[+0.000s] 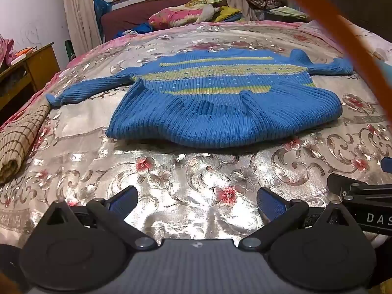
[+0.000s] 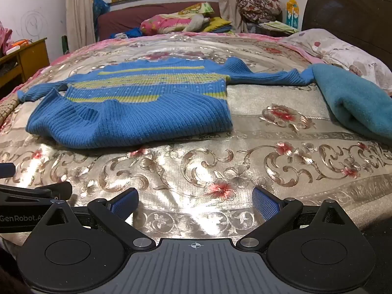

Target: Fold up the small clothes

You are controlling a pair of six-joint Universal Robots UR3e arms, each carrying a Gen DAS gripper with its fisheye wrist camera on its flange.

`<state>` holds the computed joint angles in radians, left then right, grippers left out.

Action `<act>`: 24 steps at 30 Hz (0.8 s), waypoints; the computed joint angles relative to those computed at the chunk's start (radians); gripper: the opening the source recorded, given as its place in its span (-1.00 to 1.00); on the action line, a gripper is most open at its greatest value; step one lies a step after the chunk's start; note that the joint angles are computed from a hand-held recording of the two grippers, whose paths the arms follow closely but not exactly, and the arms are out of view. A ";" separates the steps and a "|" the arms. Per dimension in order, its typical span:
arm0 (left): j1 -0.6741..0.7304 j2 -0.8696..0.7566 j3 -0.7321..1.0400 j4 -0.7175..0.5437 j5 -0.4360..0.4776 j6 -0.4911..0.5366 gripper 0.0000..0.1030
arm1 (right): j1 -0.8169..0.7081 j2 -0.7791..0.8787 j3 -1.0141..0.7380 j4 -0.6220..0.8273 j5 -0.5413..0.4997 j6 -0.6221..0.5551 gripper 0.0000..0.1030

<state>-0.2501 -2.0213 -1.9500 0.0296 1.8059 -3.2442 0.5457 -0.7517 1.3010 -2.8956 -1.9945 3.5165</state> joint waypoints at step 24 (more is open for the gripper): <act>-0.003 -0.003 0.011 -0.012 -0.004 -0.003 1.00 | 0.000 -0.002 0.005 -0.002 -0.002 -0.002 0.93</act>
